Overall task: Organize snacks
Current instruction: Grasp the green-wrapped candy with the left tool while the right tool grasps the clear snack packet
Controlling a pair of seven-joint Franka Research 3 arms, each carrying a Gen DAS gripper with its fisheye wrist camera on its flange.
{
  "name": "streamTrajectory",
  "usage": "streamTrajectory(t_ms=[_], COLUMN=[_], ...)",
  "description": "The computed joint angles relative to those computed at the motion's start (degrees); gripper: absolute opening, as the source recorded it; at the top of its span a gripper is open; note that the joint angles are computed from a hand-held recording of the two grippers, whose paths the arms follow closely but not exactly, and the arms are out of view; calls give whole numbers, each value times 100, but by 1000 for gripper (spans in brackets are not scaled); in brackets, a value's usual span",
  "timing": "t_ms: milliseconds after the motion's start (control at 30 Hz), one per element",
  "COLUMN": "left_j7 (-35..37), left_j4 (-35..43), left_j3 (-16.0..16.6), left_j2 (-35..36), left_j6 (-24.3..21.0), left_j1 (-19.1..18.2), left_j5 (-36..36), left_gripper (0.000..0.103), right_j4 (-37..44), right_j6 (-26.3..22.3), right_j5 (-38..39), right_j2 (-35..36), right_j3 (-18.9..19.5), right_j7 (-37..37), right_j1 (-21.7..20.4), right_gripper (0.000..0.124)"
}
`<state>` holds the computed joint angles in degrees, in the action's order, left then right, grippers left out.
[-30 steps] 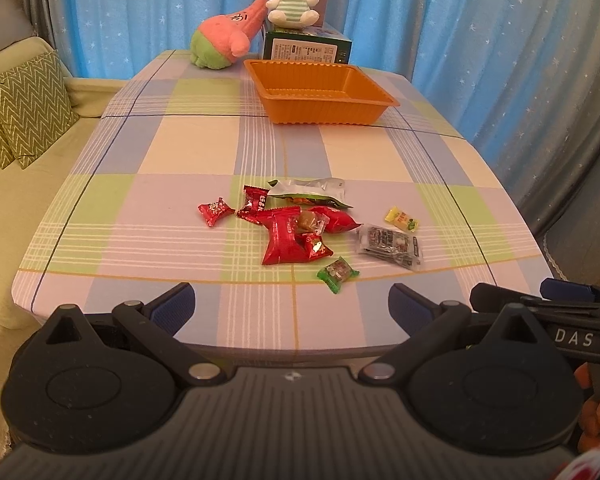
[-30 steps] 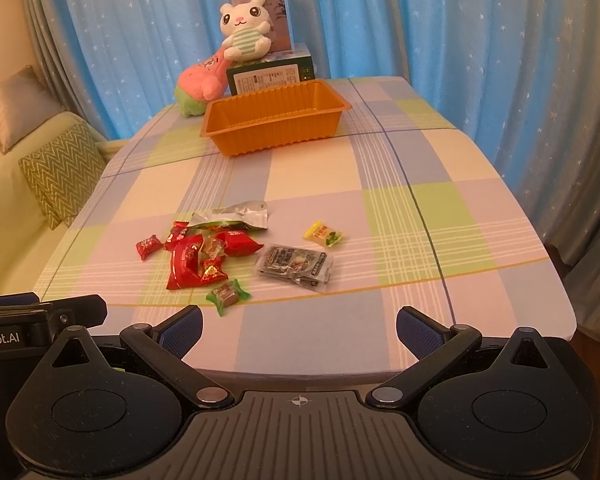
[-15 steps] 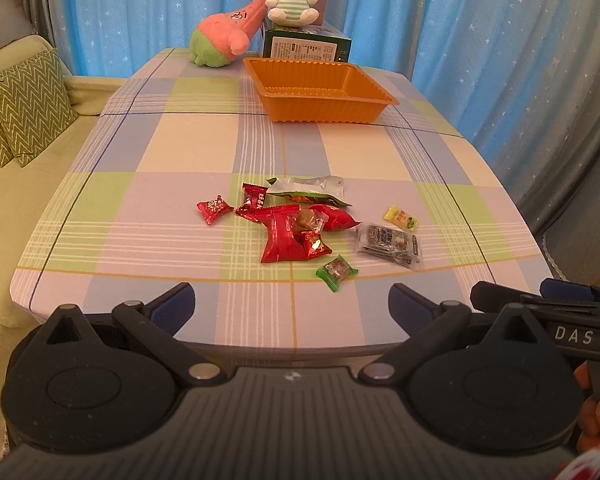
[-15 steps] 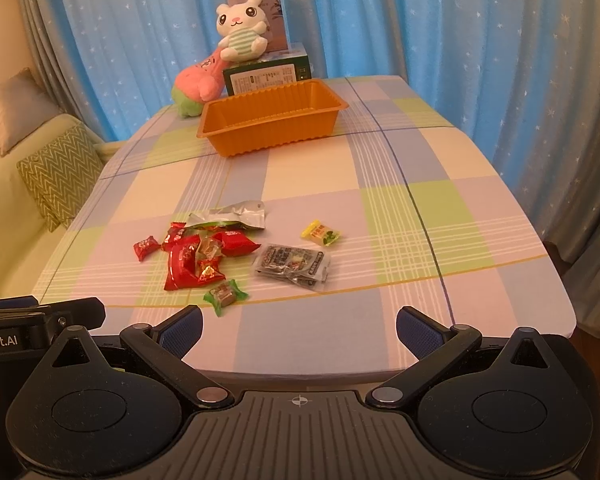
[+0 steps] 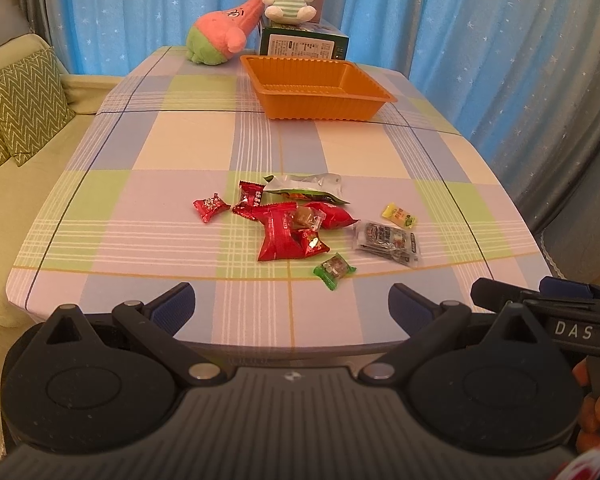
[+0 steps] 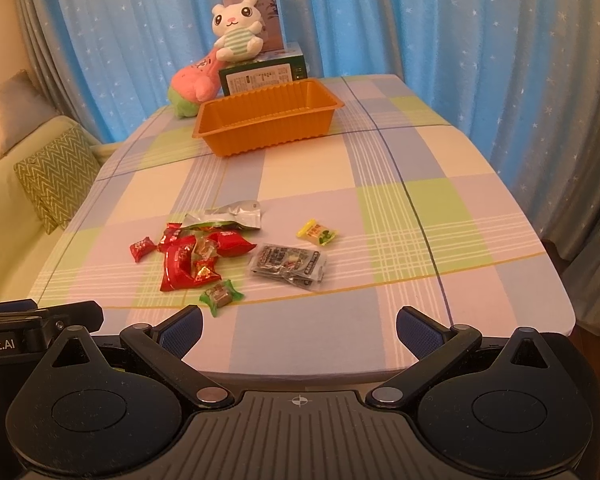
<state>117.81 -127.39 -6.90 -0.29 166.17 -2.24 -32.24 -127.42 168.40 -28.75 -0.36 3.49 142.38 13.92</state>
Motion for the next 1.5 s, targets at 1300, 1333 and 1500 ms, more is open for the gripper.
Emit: streamTrajectory(t_ms=[1300,1333,1500], left_j7=[1820,1740,1482], left_j4=[3270,3248,3047], left_j3=[-1049,-1061,-1153], left_j2=[3111,3094,2895], left_j6=[-1999,-1975,-1812], left_j1=[747,762,895], left_j5=[1605,1586,1369], left_gripper=[21,20,19], right_j4=[1302,1373,1831], right_j6=[493,475,287], right_j5=[3990,4114,4728], right_j2=[1948,1997,2337], right_j3=[363,461,1166], right_j7=[-5095,-5351,-6997], right_j1=[-566,-641,-1207], right_gripper=[79,78,71])
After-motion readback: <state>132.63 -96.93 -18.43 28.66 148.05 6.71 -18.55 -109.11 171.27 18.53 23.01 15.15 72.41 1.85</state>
